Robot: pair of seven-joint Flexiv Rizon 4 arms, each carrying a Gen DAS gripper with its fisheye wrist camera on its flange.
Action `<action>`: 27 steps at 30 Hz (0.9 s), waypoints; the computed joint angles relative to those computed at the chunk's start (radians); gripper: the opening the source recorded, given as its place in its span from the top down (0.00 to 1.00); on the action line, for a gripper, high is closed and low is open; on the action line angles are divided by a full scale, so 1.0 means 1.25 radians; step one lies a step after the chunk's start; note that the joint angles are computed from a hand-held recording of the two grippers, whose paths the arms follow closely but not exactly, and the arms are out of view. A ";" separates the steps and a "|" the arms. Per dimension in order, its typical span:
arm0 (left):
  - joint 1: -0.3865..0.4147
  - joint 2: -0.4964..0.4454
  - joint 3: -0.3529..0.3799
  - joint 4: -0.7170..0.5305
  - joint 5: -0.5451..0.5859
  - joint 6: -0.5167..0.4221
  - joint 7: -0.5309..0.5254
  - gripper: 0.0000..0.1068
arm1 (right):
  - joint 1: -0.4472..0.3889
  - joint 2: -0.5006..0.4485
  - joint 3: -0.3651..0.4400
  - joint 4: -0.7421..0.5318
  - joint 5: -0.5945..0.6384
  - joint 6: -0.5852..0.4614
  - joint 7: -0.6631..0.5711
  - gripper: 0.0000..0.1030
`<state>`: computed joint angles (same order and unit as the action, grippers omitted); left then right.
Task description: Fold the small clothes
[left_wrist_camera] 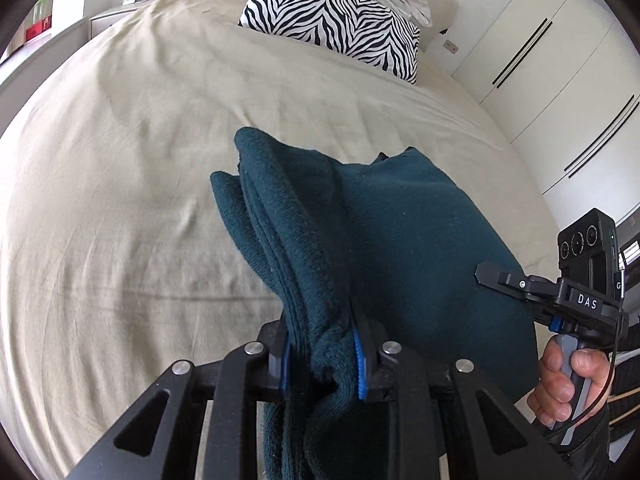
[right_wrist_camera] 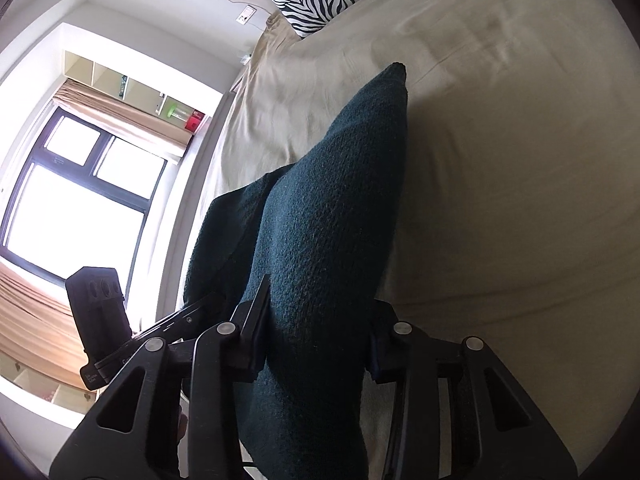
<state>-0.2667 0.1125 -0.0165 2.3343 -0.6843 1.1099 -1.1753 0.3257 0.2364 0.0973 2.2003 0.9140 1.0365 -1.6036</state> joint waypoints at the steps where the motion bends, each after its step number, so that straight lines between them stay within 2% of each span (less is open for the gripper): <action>1: -0.001 0.001 -0.002 0.013 0.008 0.002 -0.016 0.77 | -0.002 0.012 0.001 0.018 0.007 -0.006 0.002 0.66; 3: 0.007 -0.006 -0.009 0.033 0.066 0.023 -0.072 0.74 | -0.003 0.024 0.000 0.054 0.023 -0.018 0.011 0.65; 5: -0.002 -0.028 -0.009 0.052 0.037 0.038 -0.064 0.68 | 0.003 0.015 -0.006 0.080 0.055 -0.001 -0.026 0.60; 6: -0.010 -0.031 -0.012 0.064 0.013 0.072 -0.051 0.66 | 0.007 0.001 -0.019 0.085 0.092 0.006 -0.066 0.56; 8: -0.018 -0.024 -0.011 0.073 -0.012 0.087 -0.042 0.63 | -0.001 -0.009 -0.057 0.078 0.207 -0.027 -0.160 0.54; 9: -0.016 -0.020 -0.008 0.074 -0.012 0.082 -0.045 0.63 | -0.012 -0.003 -0.047 0.078 0.204 -0.030 -0.160 0.54; 12: -0.021 0.008 0.000 0.089 -0.021 0.090 -0.045 0.62 | -0.037 0.033 0.017 0.100 0.106 0.007 -0.047 0.50; 15: -0.030 0.061 0.007 0.127 0.002 0.139 -0.060 0.56 | -0.049 0.085 0.077 0.146 -0.004 0.087 0.079 0.50; 17: -0.018 0.107 0.003 0.155 0.075 0.184 -0.113 0.43 | -0.101 0.146 0.163 0.212 -0.117 0.144 0.220 0.50; 18: -0.002 0.132 -0.004 0.167 0.130 0.205 -0.153 0.33 | -0.134 0.179 0.209 0.241 -0.173 0.162 0.284 0.50; 20: 0.060 0.194 -0.040 0.191 0.262 0.248 -0.247 0.21 | -0.198 0.251 0.285 0.283 -0.274 0.169 0.388 0.50; 21: 0.102 0.230 -0.066 0.200 0.328 0.261 -0.293 0.18 | -0.215 0.303 0.290 0.308 -0.307 0.155 0.401 0.50; 23: 0.199 0.316 -0.133 0.214 0.446 0.284 -0.379 0.04 | -0.267 0.389 0.342 0.331 -0.395 0.138 0.454 0.50; 26: 0.303 0.438 -0.202 0.221 0.565 0.327 -0.449 0.04 | -0.324 0.508 0.398 0.338 -0.515 0.109 0.497 0.48; 27: 0.333 0.483 -0.219 0.222 0.596 0.335 -0.467 0.04 | -0.341 0.535 0.414 0.337 -0.547 0.120 0.508 0.43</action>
<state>0.1494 0.7162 -0.2908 2.6118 0.0608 1.5293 -1.7584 -0.1001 0.9046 0.6145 2.6216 0.2300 1.1871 -0.9687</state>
